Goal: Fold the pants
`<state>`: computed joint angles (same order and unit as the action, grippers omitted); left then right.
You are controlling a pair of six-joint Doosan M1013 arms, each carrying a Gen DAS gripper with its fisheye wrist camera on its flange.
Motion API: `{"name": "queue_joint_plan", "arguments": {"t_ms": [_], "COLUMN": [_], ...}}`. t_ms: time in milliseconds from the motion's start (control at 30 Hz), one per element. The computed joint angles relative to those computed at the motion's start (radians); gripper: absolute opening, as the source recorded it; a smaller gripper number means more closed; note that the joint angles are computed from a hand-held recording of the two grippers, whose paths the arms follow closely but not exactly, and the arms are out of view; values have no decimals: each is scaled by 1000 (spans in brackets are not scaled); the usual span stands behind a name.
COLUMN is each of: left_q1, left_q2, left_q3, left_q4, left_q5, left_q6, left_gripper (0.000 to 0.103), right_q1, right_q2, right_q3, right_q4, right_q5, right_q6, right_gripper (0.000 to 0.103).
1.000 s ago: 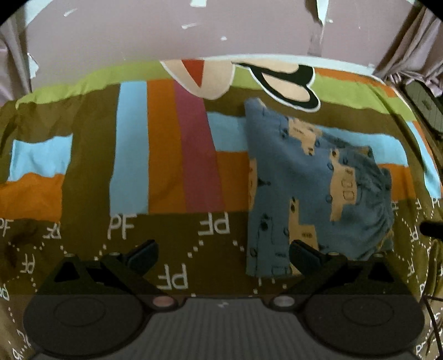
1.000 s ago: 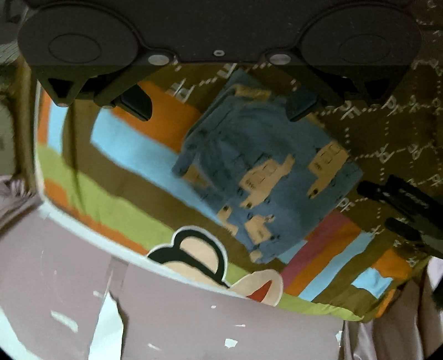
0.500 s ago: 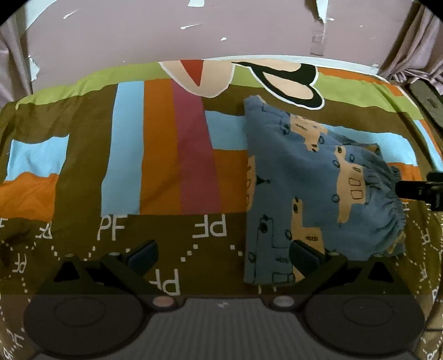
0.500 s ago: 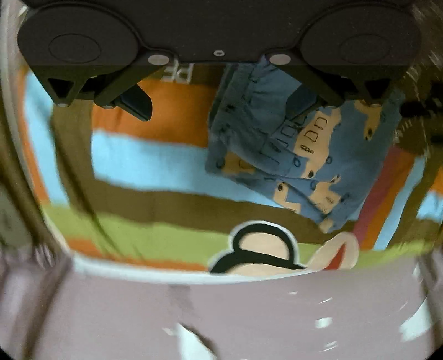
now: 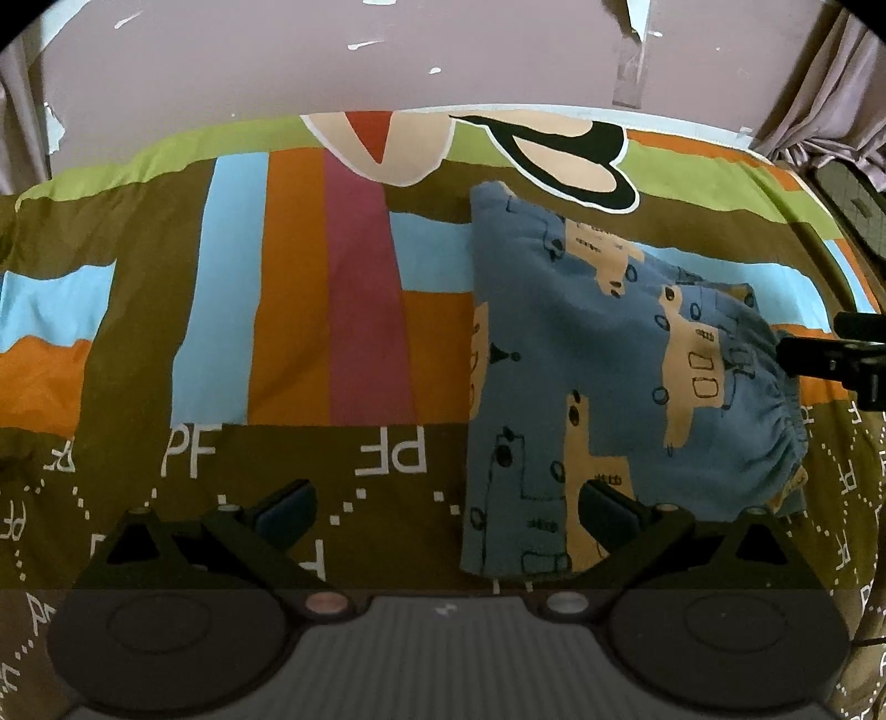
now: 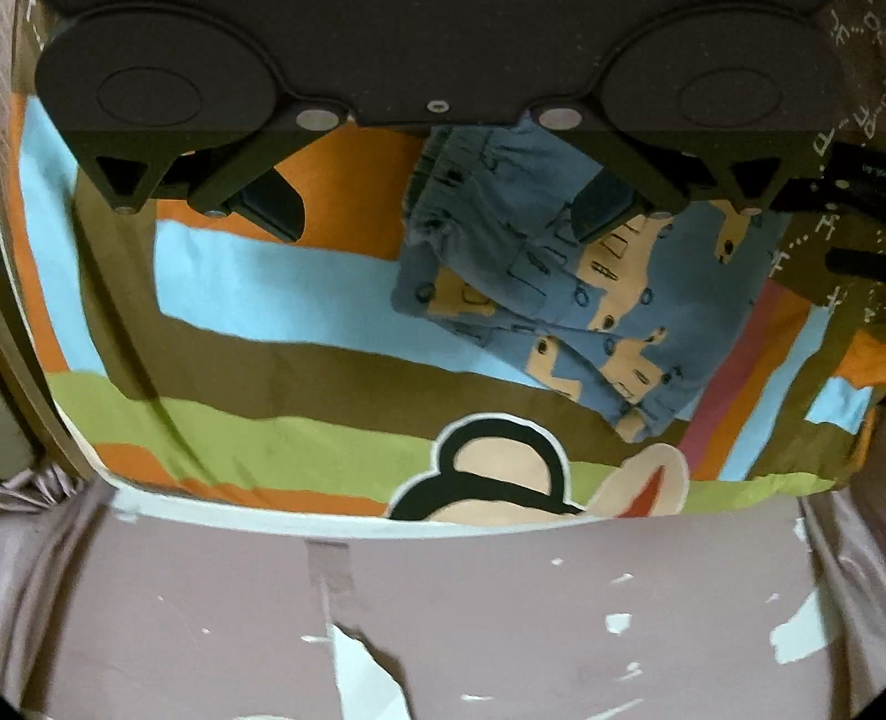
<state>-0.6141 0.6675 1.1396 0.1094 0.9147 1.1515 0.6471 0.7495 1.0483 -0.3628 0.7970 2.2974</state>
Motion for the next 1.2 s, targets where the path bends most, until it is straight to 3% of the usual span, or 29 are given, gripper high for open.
{"name": "queue_joint_plan", "arguments": {"t_ms": [200,400,567,800,933,1200], "left_q1": [-2,-3,0,2,2,13], "left_q2": [0,-3,-7,-23,-23,-12], "left_q3": [3,16,37,93,100,86], "left_q4": [3,11,-6,6,6,-67], "left_q5": [-14,-43,-86,-197,-213,-205], "left_q6": [12,38,83,173,197,219], "left_gripper": [103,103,103,103,103,103], "right_q1": [-31,-53,-82,-109,-118,-149], "right_q2": [-27,-24,-24,0,18,25], "right_q3": [79,96,115,104,91,116], "right_q4": [89,129,326,587,666,957], "right_q5": [-201,-253,-317,-309,-282,-334], "right_q6": [-95,-123,-276,-498,-564,-717], "right_gripper": [102,102,102,102,102,102]}}
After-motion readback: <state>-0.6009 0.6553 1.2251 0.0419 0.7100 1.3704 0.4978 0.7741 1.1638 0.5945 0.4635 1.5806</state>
